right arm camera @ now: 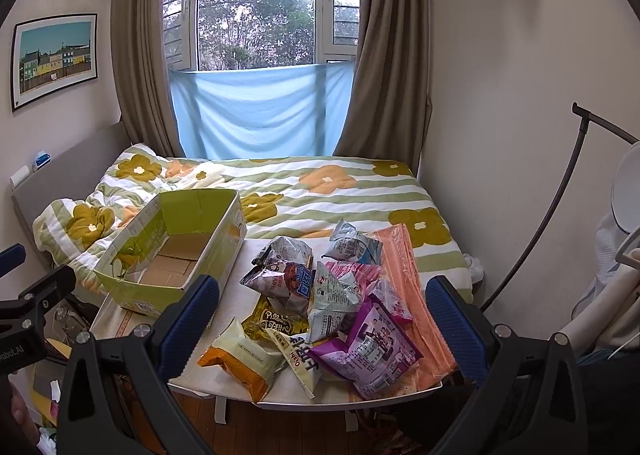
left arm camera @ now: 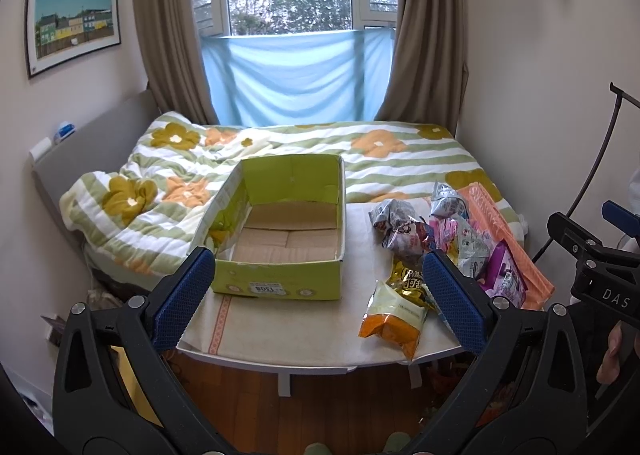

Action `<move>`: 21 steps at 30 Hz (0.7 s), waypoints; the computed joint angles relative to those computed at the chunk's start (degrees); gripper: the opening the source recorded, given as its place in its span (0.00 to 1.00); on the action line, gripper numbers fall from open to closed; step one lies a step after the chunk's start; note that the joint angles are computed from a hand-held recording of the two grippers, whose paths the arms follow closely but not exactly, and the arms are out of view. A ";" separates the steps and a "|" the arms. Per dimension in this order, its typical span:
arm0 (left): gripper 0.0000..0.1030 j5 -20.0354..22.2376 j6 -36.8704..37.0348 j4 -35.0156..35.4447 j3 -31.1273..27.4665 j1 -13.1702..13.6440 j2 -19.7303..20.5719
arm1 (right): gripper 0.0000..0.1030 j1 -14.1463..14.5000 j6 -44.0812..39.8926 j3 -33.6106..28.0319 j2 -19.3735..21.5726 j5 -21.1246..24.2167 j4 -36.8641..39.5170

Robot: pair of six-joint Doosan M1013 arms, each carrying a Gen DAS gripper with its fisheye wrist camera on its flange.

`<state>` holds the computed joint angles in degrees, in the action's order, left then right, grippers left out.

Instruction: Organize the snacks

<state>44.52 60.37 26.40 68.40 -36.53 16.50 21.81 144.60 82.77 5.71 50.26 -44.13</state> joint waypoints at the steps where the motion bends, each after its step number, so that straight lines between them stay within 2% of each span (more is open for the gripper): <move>1: 1.00 0.25 0.29 -0.38 -0.09 -0.01 0.05 | 1.00 -0.10 0.12 0.12 -0.05 -0.10 0.01; 9: 1.00 5.07 4.24 -6.33 -3.43 -0.46 3.27 | 1.00 -3.37 -5.82 1.64 -0.64 -0.91 7.50; 17: 1.00 10.88 5.89 -11.71 -6.13 -1.43 8.53 | 1.00 -9.22 -17.90 5.71 -0.59 -4.79 21.09; 21: 1.00 12.89 8.22 -14.71 -7.58 -0.91 11.43 | 1.00 -11.80 -21.73 6.90 0.79 -5.54 27.57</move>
